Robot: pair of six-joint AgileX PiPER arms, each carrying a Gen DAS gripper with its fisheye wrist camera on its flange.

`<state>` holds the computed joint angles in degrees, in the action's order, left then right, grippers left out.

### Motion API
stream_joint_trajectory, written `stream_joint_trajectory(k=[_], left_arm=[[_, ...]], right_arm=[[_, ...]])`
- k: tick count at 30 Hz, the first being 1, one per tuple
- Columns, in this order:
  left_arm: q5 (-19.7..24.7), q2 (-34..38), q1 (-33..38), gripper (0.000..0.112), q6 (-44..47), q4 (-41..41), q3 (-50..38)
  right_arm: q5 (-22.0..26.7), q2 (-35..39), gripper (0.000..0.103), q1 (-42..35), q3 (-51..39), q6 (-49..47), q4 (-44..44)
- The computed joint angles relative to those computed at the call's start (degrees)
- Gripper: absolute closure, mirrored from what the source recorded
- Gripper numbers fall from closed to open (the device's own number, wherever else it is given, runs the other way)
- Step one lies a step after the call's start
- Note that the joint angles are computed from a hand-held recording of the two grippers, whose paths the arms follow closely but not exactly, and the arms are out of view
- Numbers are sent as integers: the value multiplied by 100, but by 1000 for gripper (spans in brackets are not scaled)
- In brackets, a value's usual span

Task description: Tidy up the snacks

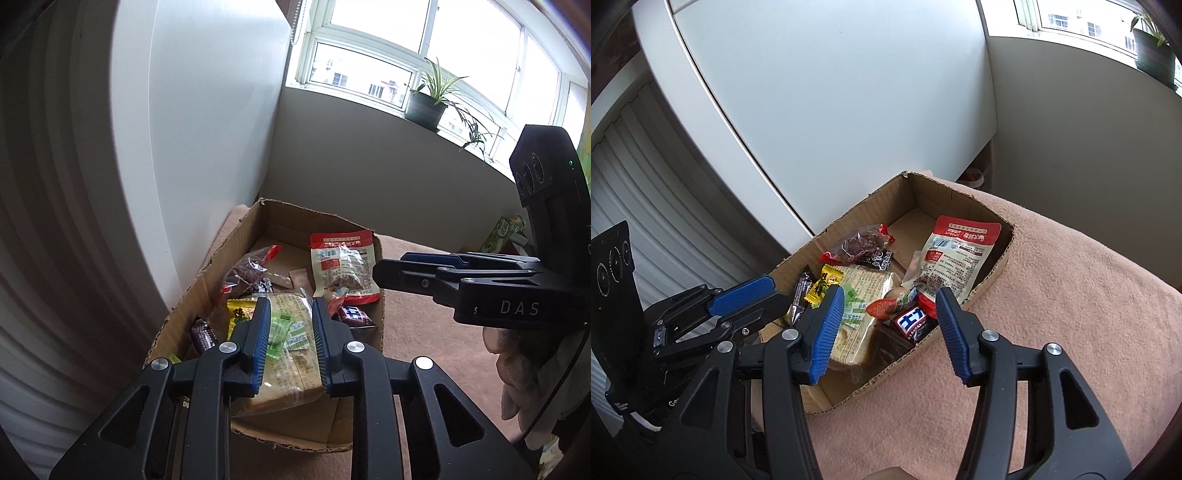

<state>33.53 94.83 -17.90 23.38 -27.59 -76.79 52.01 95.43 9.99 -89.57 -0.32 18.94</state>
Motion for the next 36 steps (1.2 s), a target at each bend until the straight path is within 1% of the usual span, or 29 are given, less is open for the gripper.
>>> stream_joint_trajectory(k=[1,2,5,7,8,9,10,12,14,16,17,18,20,22,24,25,27,29,31,34,36], left_arm=[[1,-72,-8,88,-36,20,61],[-5,-147,-20,84,-60,37,127],[-101,-421,-124,83,-244,258,354],[-154,-644,-197,78,-418,426,535],[-203,-765,-232,67,-518,503,639],[-261,-896,-274,53,-663,623,752],[-322,-1025,-315,50,-788,729,862],[-396,-1247,-418,49,-1032,956,1034],[-475,-1452,-524,49,-1385,1288,1198],[-509,-1632,-591,46,-1648,1465,1352],[-511,-1718,-629,43,-1787,1562,1420],[-530,-1807,-683,43,-1978,1731,1494],[-586,-1987,-848,42,-2537,2256,1648],[-626,-2213,-1010,39,-3143,2789,1839],[-675,-2424,-1150,33,-3687,3244,2016],[-692,-2521,-1229,33,-3966,3495,2102],[-640,-2718,-1461,33,-4744,4201,2262],[-548,-2909,-1691,33,-5569,4909,2418],[-416,-3040,-1881,32,-6055,5322,2496],[-47,-3207,-2305,32,-7172,6309,2593],[68,-3273,-2415,31,-7435,6483,2634]], right_arm=[[-10,-82,49,13,72,25,-36],[-16,-162,49,31,131,54,-83],[-95,-459,48,129,381,196,-310],[-151,-693,40,169,575,239,-359],[-202,-825,39,202,693,275,-398],[-245,-956,39,246,802,325,-462],[-281,-1085,38,299,908,386,-547],[-364,-1333,38,425,1111,546,-753],[-472,-1581,33,578,1332,754,-994],[-612,-1878,25,714,1602,1008,-1234],[-664,-1996,24,780,1701,1152,-1363],[-710,-2134,22,847,1820,1299,-1497],[-779,-2419,19,978,2051,1603,-1766],[-829,-2678,11,1141,2268,1971,-2112],[-831,-2930,8,1431,2481,2548,-2704],[-803,-3041,8,1604,2578,2861,-3041],[-613,-3215,6,2017,2716,3552,-3765],[-275,-3364,4,2552,2833,4307,-4557],[119,-3470,4,3122,2918,4922,-5208],[702,-3529,4,3835,3003,5582,-5883],[1013,-3554,4,4220,3047,5912,-6152]])
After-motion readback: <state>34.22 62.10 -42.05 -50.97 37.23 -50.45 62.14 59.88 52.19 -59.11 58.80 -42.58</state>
